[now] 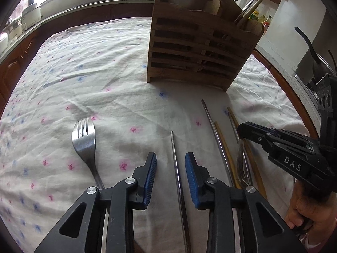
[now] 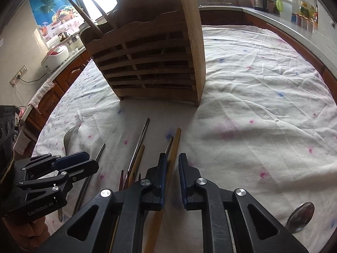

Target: Organize utensils

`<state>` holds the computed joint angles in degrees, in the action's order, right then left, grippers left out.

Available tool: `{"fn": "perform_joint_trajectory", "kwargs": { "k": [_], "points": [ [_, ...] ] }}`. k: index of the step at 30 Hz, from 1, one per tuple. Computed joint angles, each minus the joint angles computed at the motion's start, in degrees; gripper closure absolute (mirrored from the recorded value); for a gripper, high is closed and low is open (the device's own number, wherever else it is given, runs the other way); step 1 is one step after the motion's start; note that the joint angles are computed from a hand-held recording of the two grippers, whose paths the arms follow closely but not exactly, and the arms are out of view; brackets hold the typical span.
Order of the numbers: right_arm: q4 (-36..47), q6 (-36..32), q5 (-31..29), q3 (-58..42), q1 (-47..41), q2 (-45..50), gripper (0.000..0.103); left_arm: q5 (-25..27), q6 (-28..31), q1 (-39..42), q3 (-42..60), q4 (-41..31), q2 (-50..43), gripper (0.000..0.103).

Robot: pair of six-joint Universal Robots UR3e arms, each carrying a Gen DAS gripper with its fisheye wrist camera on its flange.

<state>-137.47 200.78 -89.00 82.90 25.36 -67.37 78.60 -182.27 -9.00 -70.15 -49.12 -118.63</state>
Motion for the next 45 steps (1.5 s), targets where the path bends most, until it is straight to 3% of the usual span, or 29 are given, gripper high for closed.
{"fn": "perform_joint_trajectory", "kwargs": {
  "k": [9,18,20,24,30,45],
  "points": [
    [2.40,-1.95,0.30,-3.58,-0.25,2.28,0.095,3.75,1.85,-2.41,5.92,-2.67,-3.49,0.076],
    [2.22,-1.28,1.44,-2.24,-0.80,1.30,0.096,6.37,4.07,-3.66,6.84,-2.62,-4.21,0.089],
    [1.79,-0.33,1.75,-1.42,-0.96,0.69,0.097,5.38,4.38,-3.11,6.56,-2.55,-4.03,0.098],
    [-0.32,1.02,2.27,1.70,-1.12,-1.88,0.098,2.87,3.36,-1.50,5.38,-2.48,-3.10,0.100],
    [-2.42,1.89,2.23,5.92,-1.47,-7.48,0.098,2.58,2.30,-1.31,0.65,0.87,1.19,0.100],
    [-5.71,4.46,0.41,10.66,-0.20,-17.31,0.098,-4.59,2.06,3.03,-13.48,4.11,19.39,0.102]
  ]
}}
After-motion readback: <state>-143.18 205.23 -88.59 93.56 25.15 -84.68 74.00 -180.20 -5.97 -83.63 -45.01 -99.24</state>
